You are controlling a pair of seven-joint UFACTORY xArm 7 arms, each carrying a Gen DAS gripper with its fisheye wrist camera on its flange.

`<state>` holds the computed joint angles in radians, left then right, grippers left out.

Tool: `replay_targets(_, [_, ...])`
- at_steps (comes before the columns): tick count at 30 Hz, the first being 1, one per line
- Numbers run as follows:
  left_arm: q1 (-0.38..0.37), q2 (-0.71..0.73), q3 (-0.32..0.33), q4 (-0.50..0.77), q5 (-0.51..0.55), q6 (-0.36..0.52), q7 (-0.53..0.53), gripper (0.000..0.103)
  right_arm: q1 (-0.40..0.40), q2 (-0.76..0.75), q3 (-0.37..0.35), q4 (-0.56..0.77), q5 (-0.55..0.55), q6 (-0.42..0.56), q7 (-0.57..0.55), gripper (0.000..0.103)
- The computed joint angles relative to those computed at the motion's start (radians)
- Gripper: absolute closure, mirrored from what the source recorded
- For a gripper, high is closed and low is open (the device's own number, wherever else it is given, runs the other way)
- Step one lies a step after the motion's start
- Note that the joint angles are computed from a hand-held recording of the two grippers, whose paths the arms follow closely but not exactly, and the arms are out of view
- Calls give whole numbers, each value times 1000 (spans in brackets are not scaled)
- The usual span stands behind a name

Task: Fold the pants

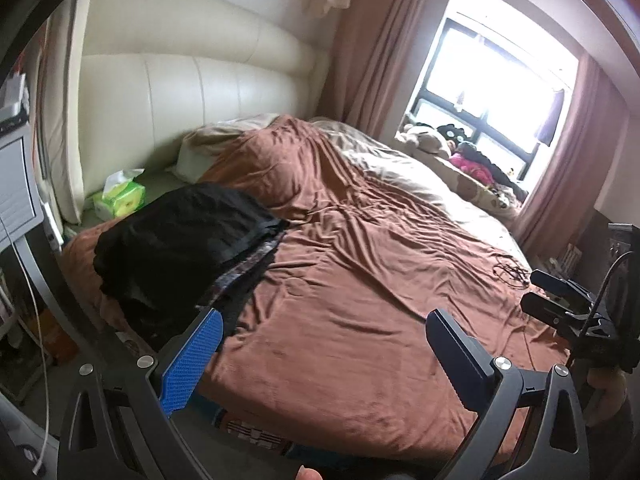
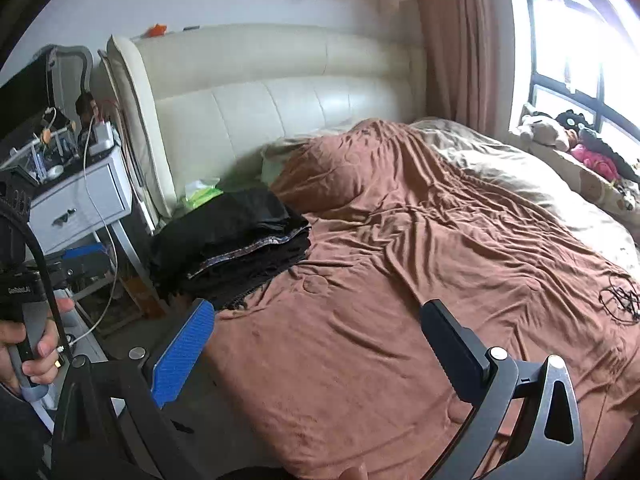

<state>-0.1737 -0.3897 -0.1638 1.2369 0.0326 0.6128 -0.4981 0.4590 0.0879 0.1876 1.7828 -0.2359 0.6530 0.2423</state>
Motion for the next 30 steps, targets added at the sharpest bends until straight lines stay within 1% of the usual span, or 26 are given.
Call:
replay_targets(4, [-4,-28,-26,-8,16,-1,-26,1,-24,-132,3,-152,4,-46,22,0])
replay_targets(6, [2,-45,-51,-14,38,0,-54,1,-42,-197,12,-228,17,-69,27,0])
replay_targets(7, [7,-51,-63,-16,51,1,-71,1,-52,-223,18,-256,21,-76,29,0])
replay_targets(10, [-11,-65,-75,-29,53,-7,-81,1,-81,-304,35,-341,29,-88,42,0])
replay_targets(14, [-24,-85,-112,-37,74,-5,-112,1,-116,-419,56,-452,46,-96,64,0])
replay_targets(20, [-44,-121,-151,-56,101,-1,-135,1,-147,-556,69,-570,100,-98,72,0])
replay_targets(26, [-39,-171,-204,-82,145,11,-179,1,-176,-713,83,-692,132,-85,94,0])
replay_targets(30, [-33,-204,-240,-99,170,12,-207,1,-195,-793,104,-747,140,-68,115,0])
